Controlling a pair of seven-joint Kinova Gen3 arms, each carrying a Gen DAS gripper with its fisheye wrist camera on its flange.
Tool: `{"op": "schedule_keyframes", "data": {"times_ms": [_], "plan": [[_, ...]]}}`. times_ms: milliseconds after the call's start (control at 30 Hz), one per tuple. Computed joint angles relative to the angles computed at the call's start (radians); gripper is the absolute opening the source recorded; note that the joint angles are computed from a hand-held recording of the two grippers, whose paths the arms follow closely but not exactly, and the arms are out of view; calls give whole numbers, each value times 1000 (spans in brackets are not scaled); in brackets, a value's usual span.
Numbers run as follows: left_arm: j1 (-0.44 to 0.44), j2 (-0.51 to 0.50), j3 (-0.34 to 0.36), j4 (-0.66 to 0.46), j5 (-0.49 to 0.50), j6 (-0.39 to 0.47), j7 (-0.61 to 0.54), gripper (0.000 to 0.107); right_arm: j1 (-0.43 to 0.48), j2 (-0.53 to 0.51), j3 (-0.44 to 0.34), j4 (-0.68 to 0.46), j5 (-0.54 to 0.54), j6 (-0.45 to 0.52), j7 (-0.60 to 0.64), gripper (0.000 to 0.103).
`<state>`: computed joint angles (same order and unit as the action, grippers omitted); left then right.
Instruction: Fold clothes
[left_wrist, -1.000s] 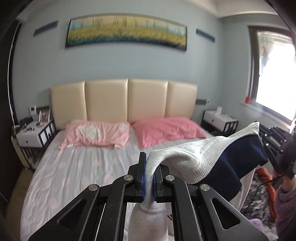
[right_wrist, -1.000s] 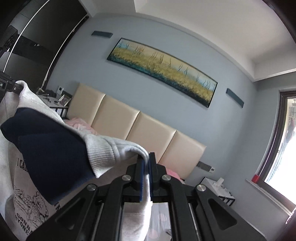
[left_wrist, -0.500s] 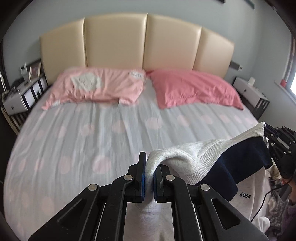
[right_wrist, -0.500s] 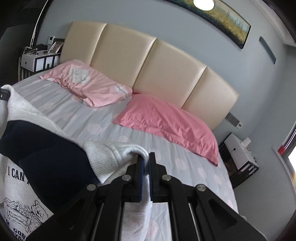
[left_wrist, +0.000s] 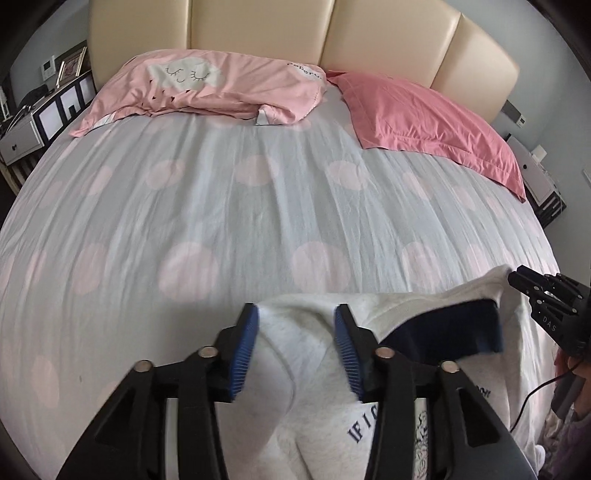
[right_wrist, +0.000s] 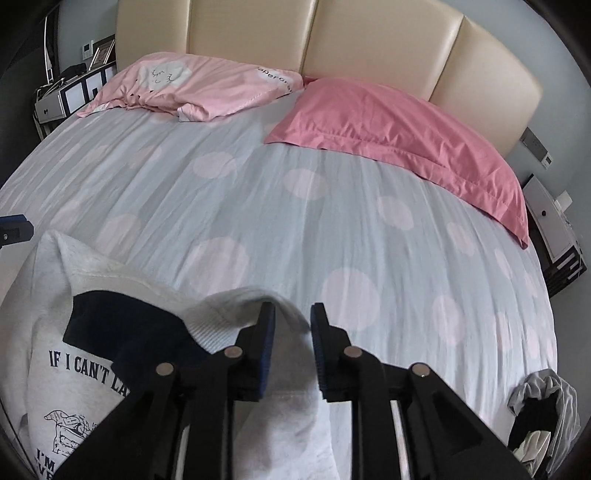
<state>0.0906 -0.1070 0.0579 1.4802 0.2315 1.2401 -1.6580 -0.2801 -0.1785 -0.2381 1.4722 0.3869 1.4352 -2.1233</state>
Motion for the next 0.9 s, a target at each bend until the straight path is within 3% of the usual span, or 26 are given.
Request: {"op": "schedule_keyframes", "data": {"times_ms": [67, 200, 400, 500, 600, 700, 833, 900], "plan": [[-17, -42, -35, 10, 27, 39, -28, 53, 7, -30, 26, -19, -65, 24, 11, 35], [-53, -145, -80, 45, 14, 139, -46, 53, 42, -126, 46, -33, -195, 78, -3, 38], [-78, -358, -176, 162, -32, 277, -103, 53, 112, -353, -72, 7, -303, 180, -104, 37], [-111, -430, -227, 211, -43, 364, -76, 53, 167, -446, -158, 3, -358, 269, -139, 37], [-150, -493, -262, 261, -74, 424, -44, 53, 224, -542, -188, 4, -426, 361, -172, 37], [-171, -569, -276, 319, -94, 441, -20, 53, 275, -623, -177, 5, -486, 472, -193, 37], [-168, -619, -260, 344, -100, 479, 10, 53, 341, -732, -165, 7, -473, 597, -176, 38], [-156, -635, -248, 339, -103, 487, 14, 53, 358, -785, -101, 18, -491, 630, -194, 38]]}}
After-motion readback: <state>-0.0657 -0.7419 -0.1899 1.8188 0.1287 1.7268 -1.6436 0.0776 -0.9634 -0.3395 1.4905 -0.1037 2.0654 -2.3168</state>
